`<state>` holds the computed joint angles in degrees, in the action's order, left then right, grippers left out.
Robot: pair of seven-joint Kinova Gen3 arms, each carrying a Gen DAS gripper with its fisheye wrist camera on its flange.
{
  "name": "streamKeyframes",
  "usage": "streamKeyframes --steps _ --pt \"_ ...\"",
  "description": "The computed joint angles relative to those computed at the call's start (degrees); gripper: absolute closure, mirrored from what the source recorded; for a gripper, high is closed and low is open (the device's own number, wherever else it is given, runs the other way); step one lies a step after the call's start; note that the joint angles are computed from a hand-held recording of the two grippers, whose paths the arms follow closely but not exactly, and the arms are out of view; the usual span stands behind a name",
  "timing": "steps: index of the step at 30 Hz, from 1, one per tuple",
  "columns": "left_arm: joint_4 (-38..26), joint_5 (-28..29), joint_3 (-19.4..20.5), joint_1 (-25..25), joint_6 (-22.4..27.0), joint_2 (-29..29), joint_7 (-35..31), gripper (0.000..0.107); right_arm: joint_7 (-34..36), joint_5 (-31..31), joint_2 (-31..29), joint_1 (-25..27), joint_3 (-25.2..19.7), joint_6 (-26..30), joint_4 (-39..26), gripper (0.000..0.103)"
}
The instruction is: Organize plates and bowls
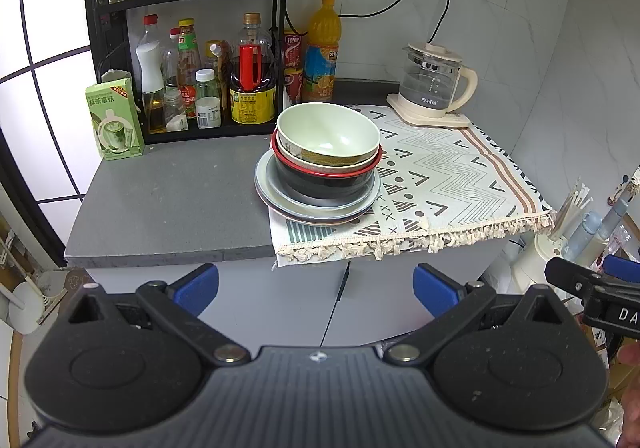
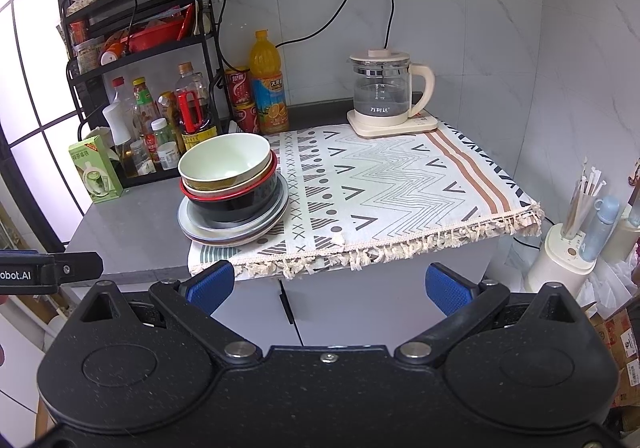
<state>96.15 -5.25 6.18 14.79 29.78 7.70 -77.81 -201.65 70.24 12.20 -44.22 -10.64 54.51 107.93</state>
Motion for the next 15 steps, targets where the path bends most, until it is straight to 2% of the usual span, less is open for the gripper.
streamKeyframes --steps 15 --pt "-1.3 0.6 0.1 -0.3 1.2 0.6 -1.4 0.005 -0.9 -0.3 -0.2 0.6 0.2 -1.5 0.5 0.000"
